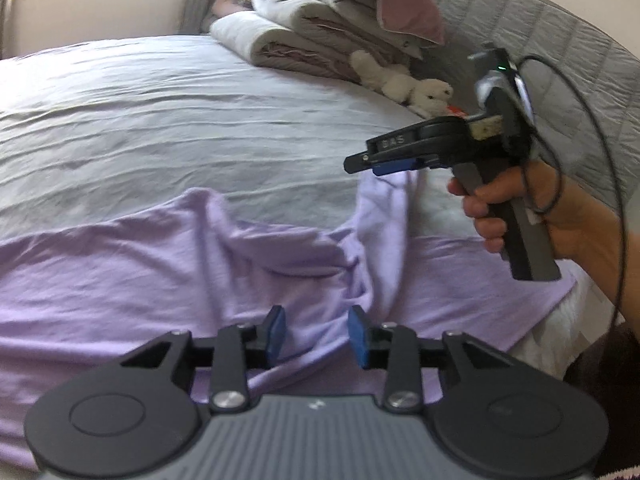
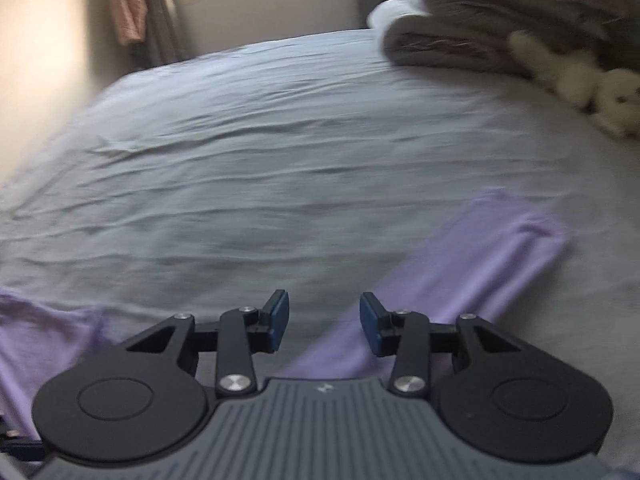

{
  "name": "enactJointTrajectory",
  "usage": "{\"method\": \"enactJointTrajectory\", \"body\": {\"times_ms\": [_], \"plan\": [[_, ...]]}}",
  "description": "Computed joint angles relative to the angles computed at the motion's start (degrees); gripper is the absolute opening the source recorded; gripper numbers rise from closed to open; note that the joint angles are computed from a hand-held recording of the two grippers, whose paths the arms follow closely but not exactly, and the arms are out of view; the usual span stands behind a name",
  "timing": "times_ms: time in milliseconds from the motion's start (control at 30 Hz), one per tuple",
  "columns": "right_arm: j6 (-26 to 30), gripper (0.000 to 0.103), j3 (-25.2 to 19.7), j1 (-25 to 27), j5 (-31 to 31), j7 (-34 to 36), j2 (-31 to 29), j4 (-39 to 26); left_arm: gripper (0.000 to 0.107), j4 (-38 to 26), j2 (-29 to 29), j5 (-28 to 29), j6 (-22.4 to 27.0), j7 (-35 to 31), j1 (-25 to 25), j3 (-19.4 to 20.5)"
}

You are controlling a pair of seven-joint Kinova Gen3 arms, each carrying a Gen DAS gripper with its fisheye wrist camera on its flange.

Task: Fold clothes

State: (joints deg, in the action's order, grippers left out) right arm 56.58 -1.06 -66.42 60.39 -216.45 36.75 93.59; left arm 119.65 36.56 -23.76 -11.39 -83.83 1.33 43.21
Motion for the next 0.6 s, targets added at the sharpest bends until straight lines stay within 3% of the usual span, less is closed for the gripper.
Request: {"method": "enactJointTrajectory", "body": {"times_ms": [200, 267, 300, 333, 367, 400, 467, 600], "plan": [[-0.4, 0.044, 0.5, 0.8, -1.0, -4.5, -0.3, 2.3, 0.034, -1.5, 2.0, -1.0, -0.1, -1.6, 1.7, 0.6], [1.0, 0.043, 0.3, 0.9, -1.3, -3.1, 0.6, 1.3, 0.032, -1.9, 2.6, -0.9, -0.6, -1.7, 2.3, 0.5], [1.9, 0.040, 0.2, 0.9, -1.6, -2.0, 1.2, 0.5, 0.026, -2.0, 2.7, -0.6, -1.0, -1.6, 2.9, 0.0], [3.5, 0.029, 0.1, 0.8, -2.4, 0.1, 2.1, -0.8, 0.023, -2.2, 2.7, -0.3, -1.4, -1.5, 3.7, -0.7], [4.9, 0.012, -0.2, 0.8, -2.5, 1.3, 2.9, -1.6, 0.017, -2.2, 2.5, 0.2, -1.8, -1.4, 4.7, -1.7], [5.3, 0.005, 0.4, 0.3, -3.0, 1.5, 2.8, -1.6, 0.010, -2.2, 2.2, 0.6, -2.3, -1.3, 5.7, -2.7], [6.1, 0.002, 0.7, -0.3, -2.7, 0.5, 2.6, -1.0, 0.005, -2.1, 1.8, 1.1, -3.2, -0.8, 7.0, -4.3], [8.4, 0.002, 0.8, -2.9, -0.6, -5.6, -0.2, 3.2, 0.001, -0.5, 1.7, -1.3, -6.5, 0.9, 5.6, -3.7]]}}
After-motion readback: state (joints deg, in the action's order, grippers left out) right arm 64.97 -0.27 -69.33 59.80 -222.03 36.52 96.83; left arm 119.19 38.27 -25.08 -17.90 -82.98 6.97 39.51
